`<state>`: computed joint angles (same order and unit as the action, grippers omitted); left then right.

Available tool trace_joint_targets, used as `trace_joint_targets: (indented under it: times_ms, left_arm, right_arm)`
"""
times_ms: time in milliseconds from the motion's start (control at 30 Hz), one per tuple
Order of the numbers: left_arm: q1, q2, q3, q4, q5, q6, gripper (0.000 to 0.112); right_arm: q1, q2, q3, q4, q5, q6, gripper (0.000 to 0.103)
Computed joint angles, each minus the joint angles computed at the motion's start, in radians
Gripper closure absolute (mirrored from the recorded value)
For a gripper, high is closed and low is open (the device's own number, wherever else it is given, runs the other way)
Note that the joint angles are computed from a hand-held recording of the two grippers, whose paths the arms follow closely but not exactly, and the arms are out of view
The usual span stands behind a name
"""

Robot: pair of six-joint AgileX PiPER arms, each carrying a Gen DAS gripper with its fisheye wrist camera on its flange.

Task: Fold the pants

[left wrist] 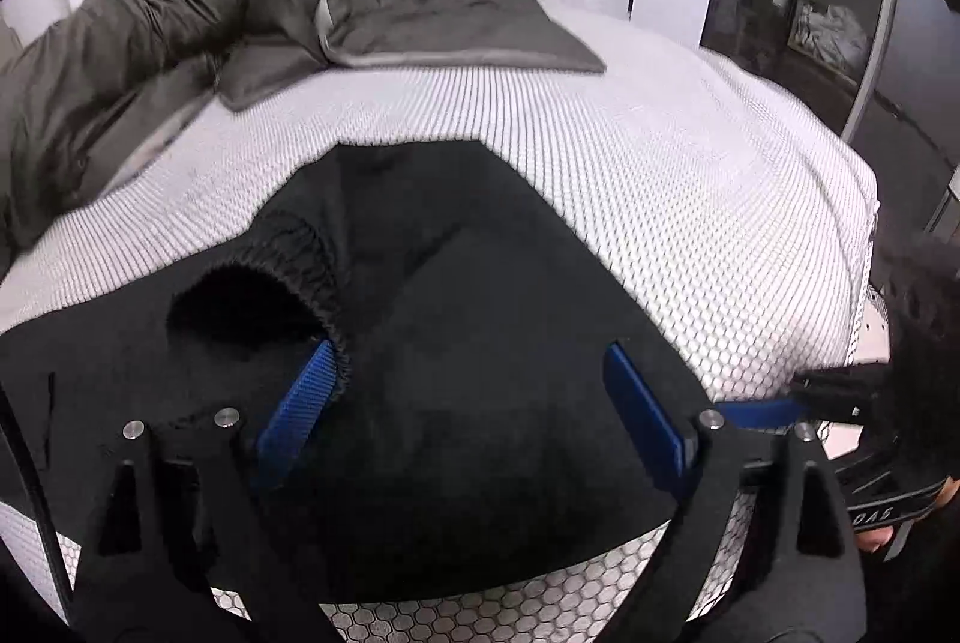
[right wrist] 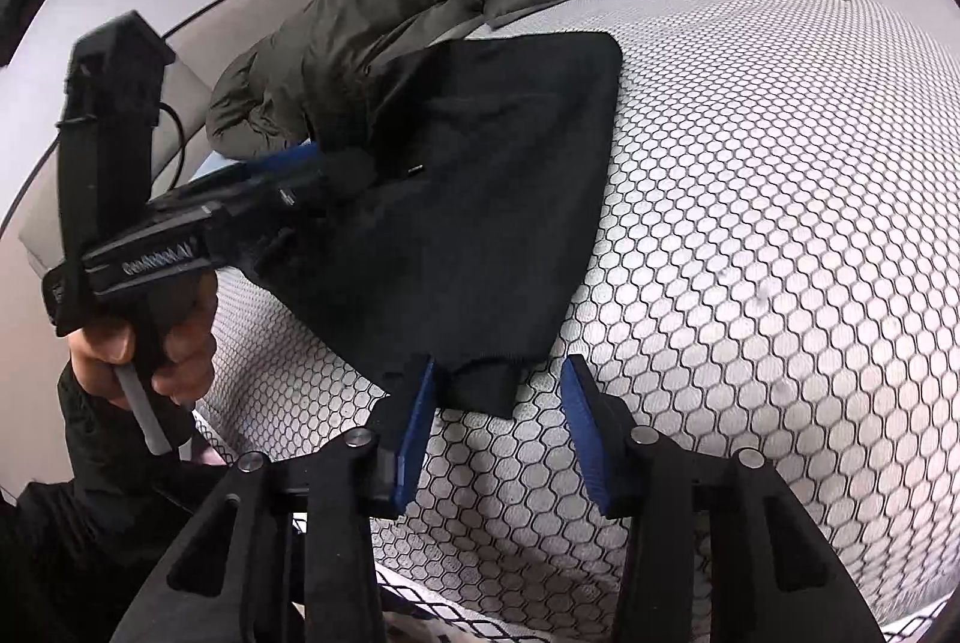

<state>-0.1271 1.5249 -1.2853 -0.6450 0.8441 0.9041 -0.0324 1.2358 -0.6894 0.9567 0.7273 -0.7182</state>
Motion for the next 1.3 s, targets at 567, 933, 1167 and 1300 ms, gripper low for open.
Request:
trace_joint_targets:
  times_ms: [567,933,1167,1300]
  left_arm:
    - [0.292,0.322,-0.45,0.259,0.037,-0.465,0.047]
    - [-0.135,0.207,-0.149,0.092,0.088,-0.115,0.04]
    - [-0.231,0.269,-0.182,0.221,0.007,-0.351,0.04]
    - [-0.18,0.277,-0.214,0.257,0.017,-0.38,0.041]
  right_arm:
    - [-0.156,-0.048,0.012,0.043,0.177,-0.111,0.062]
    - [-0.183,0.042,-0.008,0.148,0.209,-0.135,0.076]
    - [-0.129,-0.047,0.012,0.108,0.207,-0.078,0.103]
    - [-0.101,-0.071,0.007,0.035,0.251,-0.068,0.101]
